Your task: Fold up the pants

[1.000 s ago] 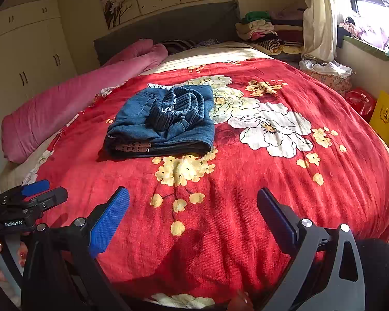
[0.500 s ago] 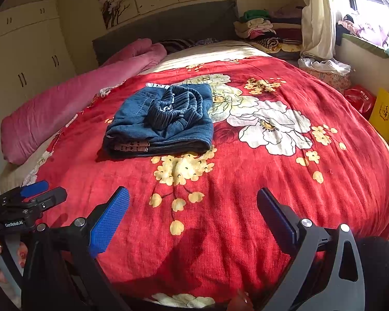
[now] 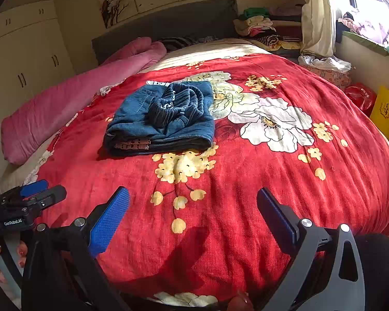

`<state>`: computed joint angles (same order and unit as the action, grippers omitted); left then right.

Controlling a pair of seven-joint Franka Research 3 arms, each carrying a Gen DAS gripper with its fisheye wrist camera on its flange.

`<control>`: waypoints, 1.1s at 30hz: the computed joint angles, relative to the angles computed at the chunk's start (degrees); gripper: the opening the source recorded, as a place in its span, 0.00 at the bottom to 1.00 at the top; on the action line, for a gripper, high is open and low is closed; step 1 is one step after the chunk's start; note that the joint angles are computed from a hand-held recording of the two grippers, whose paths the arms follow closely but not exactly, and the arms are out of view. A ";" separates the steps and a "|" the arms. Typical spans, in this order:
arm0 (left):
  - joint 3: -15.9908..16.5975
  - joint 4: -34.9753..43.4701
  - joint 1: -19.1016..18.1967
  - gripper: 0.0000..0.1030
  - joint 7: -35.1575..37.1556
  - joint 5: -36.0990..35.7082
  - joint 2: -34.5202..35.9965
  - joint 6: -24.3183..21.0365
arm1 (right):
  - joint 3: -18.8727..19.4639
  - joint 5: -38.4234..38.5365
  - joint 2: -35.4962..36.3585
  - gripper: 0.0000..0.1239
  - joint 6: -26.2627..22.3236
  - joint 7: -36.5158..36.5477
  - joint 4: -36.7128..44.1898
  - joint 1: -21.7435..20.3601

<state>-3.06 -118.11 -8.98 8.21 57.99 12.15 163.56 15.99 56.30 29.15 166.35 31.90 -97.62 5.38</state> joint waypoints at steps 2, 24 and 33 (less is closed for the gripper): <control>0.00 0.04 -0.05 0.91 0.02 -0.02 0.02 -0.16 | -0.27 -0.40 0.05 0.79 -0.31 0.63 0.06 0.15; -0.37 0.07 -0.09 0.91 0.58 -0.56 0.10 -1.41 | 0.38 -1.34 0.26 0.79 0.93 0.90 -0.30 -0.13; -0.33 -0.02 -0.28 0.91 0.43 -0.20 -0.06 -1.82 | 0.11 -1.95 0.11 0.79 0.66 1.40 -0.41 0.00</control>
<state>-3.39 -118.14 -9.26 8.64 57.79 12.09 161.74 16.10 54.36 29.26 167.02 33.30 -98.03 5.38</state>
